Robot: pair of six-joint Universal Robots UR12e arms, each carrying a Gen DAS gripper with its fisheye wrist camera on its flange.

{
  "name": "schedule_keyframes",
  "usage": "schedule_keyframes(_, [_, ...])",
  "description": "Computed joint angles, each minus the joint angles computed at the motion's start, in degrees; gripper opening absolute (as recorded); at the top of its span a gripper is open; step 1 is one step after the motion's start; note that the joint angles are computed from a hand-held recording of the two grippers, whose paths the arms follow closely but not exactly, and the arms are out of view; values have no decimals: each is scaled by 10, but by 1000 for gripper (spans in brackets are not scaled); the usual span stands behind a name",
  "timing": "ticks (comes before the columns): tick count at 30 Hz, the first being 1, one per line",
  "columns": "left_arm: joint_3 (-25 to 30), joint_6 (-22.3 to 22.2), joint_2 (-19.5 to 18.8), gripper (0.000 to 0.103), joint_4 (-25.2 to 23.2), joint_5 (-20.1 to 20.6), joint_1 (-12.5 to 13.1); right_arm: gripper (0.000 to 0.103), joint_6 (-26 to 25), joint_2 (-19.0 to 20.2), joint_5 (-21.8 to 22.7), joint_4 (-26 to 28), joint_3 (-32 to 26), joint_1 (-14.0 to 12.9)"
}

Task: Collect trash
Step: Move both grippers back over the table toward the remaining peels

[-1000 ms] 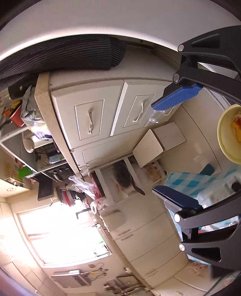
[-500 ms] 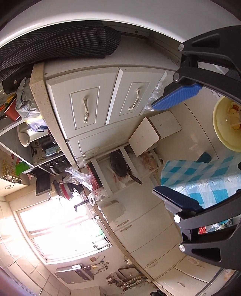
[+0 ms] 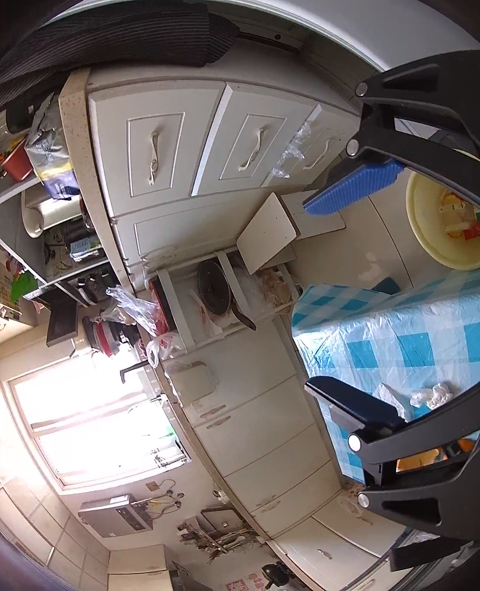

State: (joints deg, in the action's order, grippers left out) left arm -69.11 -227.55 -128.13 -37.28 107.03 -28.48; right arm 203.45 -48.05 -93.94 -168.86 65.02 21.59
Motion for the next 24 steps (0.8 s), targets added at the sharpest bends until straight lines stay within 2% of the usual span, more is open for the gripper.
schedule_keyframes(6, [-71, -56, 49, 82, -25, 31, 28, 85, -35, 17, 29, 55, -31, 12])
schedule_keyframes(10, [-107, -72, 67, 82, -29, 8, 46, 86, -58, 26, 53, 94, -49, 19])
schedule_keyframes(12, [-116, -76, 68, 82, -36, 2, 51, 85, -70, 32, 64, 117, -59, 22])
schedule_keyframes(13, [-117, -84, 68, 82, -46, -9, 55, 85, -74, 34, 68, 129, -63, 24])
schedule_keyframes(15, [-128, -95, 68, 82, -35, -46, 67, 85, -81, 41, 81, 163, -76, 26])
schedule_keyframes(16, [-128, -99, 68, 82, -37, -50, 68, 85, -81, 45, 91, 178, -82, 26])
schedule_keyframes(24, [-104, -113, 45, 82, -64, -33, 74, 85, -138, 71, 114, 289, -130, 37])
